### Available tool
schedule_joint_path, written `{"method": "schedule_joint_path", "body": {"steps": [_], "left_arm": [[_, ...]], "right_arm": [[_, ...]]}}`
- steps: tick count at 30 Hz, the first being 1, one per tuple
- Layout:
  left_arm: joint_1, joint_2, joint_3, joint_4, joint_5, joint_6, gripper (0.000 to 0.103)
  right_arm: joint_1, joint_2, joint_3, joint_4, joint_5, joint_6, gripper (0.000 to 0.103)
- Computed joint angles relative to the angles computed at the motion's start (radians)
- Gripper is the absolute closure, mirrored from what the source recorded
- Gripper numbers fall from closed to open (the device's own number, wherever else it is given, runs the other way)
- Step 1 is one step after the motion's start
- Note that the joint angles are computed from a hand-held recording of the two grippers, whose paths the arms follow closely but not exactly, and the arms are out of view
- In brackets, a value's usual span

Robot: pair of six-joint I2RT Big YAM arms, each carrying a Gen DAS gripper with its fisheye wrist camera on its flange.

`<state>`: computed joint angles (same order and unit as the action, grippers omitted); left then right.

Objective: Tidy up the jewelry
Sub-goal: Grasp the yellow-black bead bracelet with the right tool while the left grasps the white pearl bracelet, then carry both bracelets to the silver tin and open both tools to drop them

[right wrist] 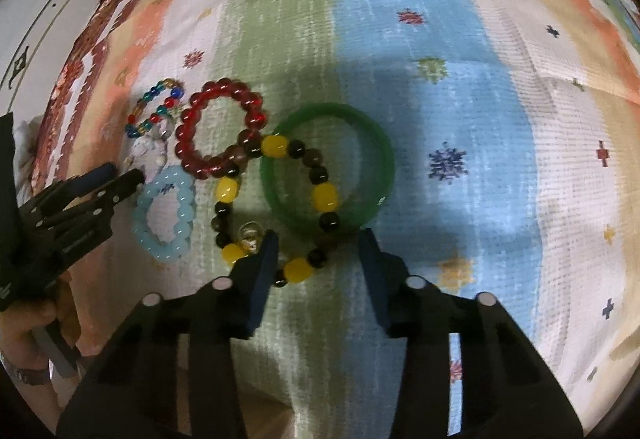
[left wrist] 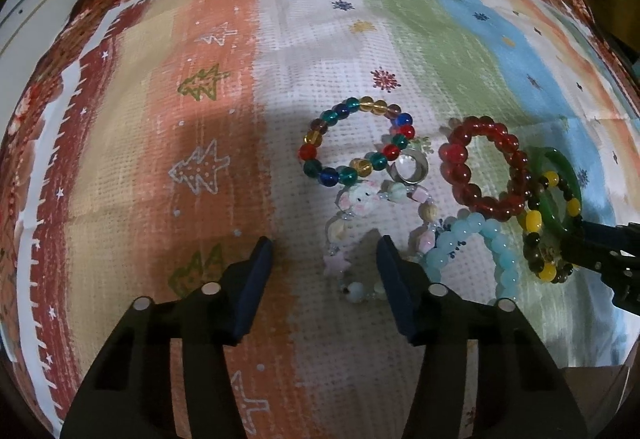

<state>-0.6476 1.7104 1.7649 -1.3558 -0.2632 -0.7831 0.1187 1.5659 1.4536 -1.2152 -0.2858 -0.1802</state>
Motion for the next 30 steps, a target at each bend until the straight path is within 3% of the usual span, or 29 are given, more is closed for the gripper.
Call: {"method": "schedule_joint_path", "body": {"steps": [3,5,6,14,30], "left_arm": [[0.001,-0.003,-0.002,0.004,0.010,0.011,0.070],[0.003,-0.010,-0.009,0.013,0.020,0.013,0.088],[0.004,-0.013,-0.013,0.017,0.026,0.011,0.089],[0.002,-0.039,-0.029,0.043,0.048,0.001,0.090],[-0.029,-0.069,0.001,0.036,-0.006,-0.007,0.090]], "right_arm": [[0.000,0.002,0.002,-0.001,0.007,0.010,0.074],[-0.006,0.008,0.008,-0.013,-0.012,0.009,0.091],[-0.009,0.011,0.012,-0.024,-0.028,0.006,0.091],[0.004,-0.017,0.002,-0.029,-0.046,-0.036,0.092],[0.017,-0.085,-0.025,0.039,-0.043,-0.117,0.092]]}}
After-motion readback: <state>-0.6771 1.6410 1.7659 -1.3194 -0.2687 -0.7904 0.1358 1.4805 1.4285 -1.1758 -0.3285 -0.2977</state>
